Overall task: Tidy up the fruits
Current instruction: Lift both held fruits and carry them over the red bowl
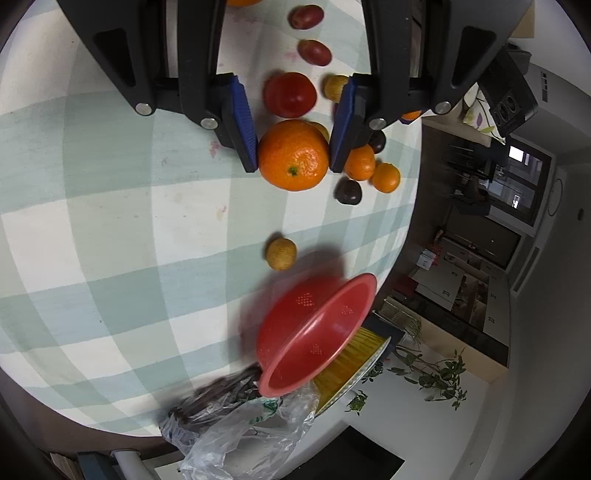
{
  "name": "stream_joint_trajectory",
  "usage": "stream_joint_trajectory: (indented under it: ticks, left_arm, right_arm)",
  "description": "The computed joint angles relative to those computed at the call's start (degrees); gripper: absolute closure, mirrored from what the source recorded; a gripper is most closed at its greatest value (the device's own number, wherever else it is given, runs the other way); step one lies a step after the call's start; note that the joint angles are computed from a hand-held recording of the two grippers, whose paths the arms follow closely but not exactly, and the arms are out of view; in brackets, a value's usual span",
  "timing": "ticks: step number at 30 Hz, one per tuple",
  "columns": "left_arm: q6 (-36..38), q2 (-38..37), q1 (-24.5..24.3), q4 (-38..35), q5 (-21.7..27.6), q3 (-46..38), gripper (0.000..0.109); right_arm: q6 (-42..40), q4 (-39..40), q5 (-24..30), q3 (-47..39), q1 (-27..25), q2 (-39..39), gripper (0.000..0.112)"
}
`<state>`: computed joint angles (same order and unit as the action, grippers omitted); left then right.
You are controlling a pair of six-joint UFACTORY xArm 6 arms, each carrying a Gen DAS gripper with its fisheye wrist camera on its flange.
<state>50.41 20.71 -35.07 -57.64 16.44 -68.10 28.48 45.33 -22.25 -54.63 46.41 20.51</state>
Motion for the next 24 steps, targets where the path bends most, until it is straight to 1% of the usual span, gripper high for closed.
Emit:
stream_joint_trajectory:
  ticks: [2,7,12,14,16,20,24]
  left_arm:
    - [0.08,0.27,0.31,0.10,0.70,-1.12,0.072]
    - [-1.85,1.67,1.05,1.99,2.39,-5.51,0.072]
    - [-3.99,4.05,1.66,3.75,4.91,-11.43,0.072]
    - [-5.49,5.55,1.83,5.15,5.71,-14.40,0.072]
    - [-7.31,7.24,1.86,6.97,6.24,-17.39,0.072]
    - [-11.80,11.75,2.12,11.29,8.61,-25.15,0.072]
    - [-16.13,17.14,2.25,15.90,11.41,-33.92,0.072]
  right_arm:
    - [3.27,-3.74,-0.61,0.20,-0.95,0.05,0.070]
    - [14.95,-16.54,-2.94,0.87,-4.40,0.34,0.070]
    - [23.02,-25.22,-5.27,-0.28,-7.64,1.35,0.070]
    - [25.19,-27.61,-6.21,-0.80,-8.78,1.72,0.070]
    - [25.79,-28.34,-6.93,-1.56,-9.63,2.19,0.070]
    - [27.91,-31.05,-7.23,-3.66,-11.48,3.58,0.070]
    - [28.32,-32.64,-6.69,-5.95,-13.22,4.87,0.070]
